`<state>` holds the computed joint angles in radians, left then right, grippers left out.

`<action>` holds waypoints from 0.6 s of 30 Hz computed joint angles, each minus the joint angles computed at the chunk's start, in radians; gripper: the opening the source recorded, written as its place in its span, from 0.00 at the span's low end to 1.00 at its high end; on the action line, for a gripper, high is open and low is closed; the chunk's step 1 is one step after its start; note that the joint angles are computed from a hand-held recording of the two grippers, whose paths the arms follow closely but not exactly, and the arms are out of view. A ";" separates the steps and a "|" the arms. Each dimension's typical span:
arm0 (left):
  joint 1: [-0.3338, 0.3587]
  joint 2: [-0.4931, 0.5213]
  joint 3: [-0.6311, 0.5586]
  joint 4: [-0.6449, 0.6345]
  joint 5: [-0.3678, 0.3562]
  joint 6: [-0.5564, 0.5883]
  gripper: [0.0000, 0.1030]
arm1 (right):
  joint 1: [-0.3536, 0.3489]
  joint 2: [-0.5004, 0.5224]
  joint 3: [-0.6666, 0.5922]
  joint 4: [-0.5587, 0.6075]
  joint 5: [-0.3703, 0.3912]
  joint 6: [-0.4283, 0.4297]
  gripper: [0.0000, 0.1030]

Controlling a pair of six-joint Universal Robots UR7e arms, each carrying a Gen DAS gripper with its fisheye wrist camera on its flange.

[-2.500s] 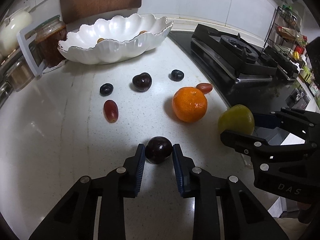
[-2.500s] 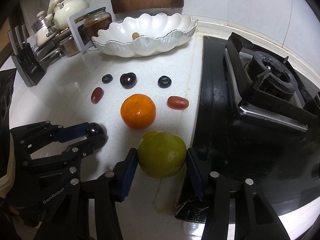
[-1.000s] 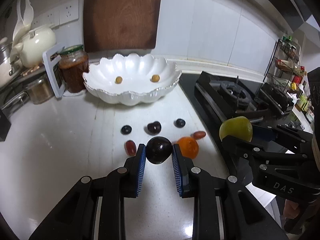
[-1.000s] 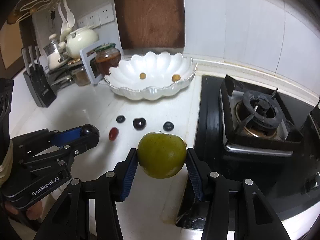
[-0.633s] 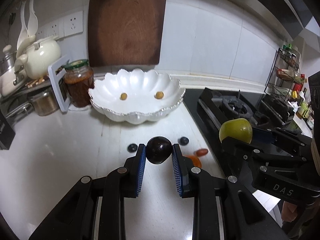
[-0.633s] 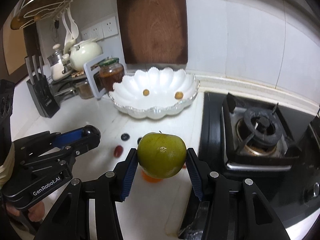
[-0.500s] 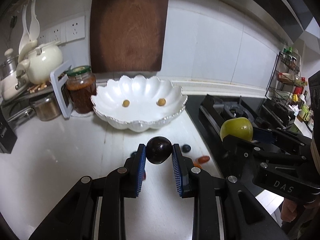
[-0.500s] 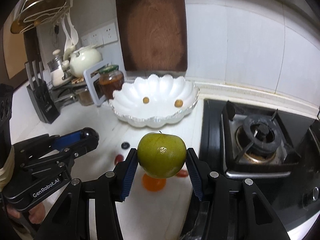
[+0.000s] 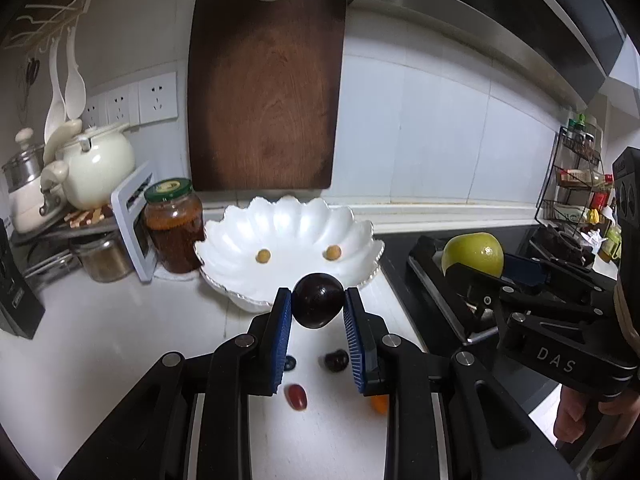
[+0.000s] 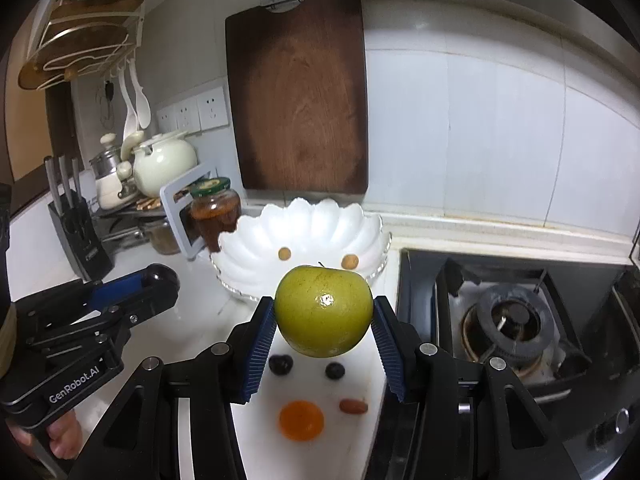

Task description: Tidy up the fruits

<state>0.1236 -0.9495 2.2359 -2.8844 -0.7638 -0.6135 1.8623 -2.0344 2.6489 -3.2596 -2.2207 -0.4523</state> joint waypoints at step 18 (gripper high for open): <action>0.057 0.044 -0.087 -0.075 0.091 0.139 0.26 | -0.011 0.177 -0.085 -0.185 0.031 -0.069 0.49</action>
<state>0.1810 -0.9052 2.1493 -2.9598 -0.6731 -0.4744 1.8510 -1.8570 2.5638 -3.4447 -2.1895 -0.5210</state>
